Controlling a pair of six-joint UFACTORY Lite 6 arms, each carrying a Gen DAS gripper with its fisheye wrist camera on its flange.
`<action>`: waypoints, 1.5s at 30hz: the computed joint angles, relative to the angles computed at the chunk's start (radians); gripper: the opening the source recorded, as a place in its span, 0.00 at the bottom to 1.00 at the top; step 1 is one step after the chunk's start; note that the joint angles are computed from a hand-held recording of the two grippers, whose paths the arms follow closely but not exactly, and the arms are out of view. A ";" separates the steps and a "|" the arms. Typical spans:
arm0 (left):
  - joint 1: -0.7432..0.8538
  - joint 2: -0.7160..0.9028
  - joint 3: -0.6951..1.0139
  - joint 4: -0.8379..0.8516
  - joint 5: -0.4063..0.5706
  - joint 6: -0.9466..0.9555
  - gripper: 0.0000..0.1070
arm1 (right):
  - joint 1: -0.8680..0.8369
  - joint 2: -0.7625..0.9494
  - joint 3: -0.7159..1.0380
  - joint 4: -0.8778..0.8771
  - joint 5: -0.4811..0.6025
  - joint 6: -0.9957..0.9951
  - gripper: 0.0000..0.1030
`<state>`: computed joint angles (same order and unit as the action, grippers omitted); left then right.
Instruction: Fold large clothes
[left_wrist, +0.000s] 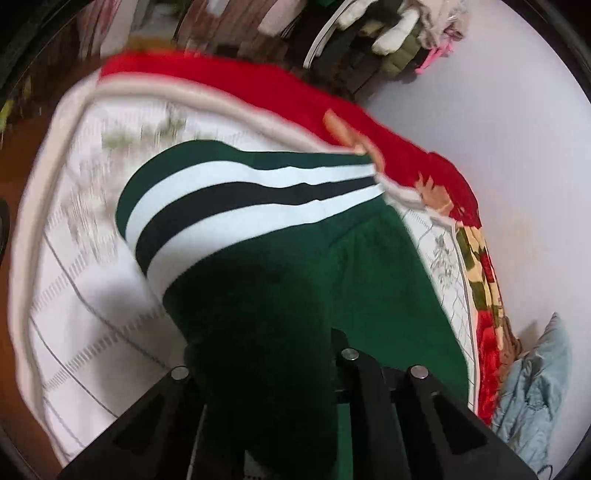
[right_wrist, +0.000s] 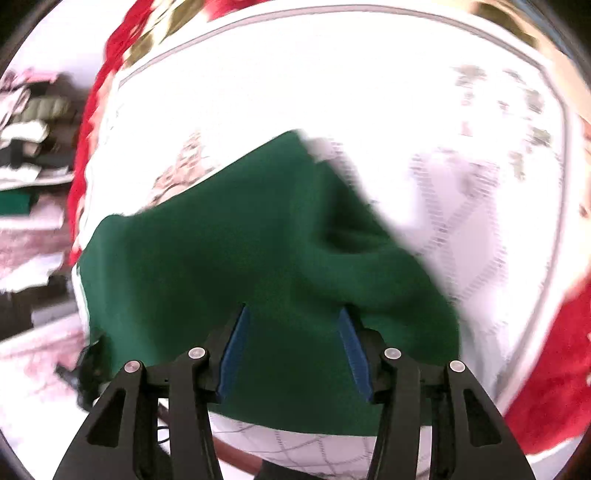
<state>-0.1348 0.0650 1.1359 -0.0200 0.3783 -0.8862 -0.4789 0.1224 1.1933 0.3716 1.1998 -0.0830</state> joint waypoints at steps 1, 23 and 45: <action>0.014 -0.007 0.050 0.041 0.039 -0.010 0.08 | 0.003 -0.028 -0.040 -0.032 0.026 0.022 0.52; -0.655 0.120 0.499 0.172 0.369 0.511 0.08 | 0.396 0.006 -0.542 0.507 -0.376 -0.155 0.56; -0.794 0.081 0.317 0.117 0.482 0.519 0.95 | -0.446 -0.425 -0.670 0.261 0.152 -0.531 0.63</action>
<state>-0.9290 0.1457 1.4532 0.0969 0.8604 -0.3677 -0.9244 -0.3021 0.5229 0.6325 1.3514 -0.6144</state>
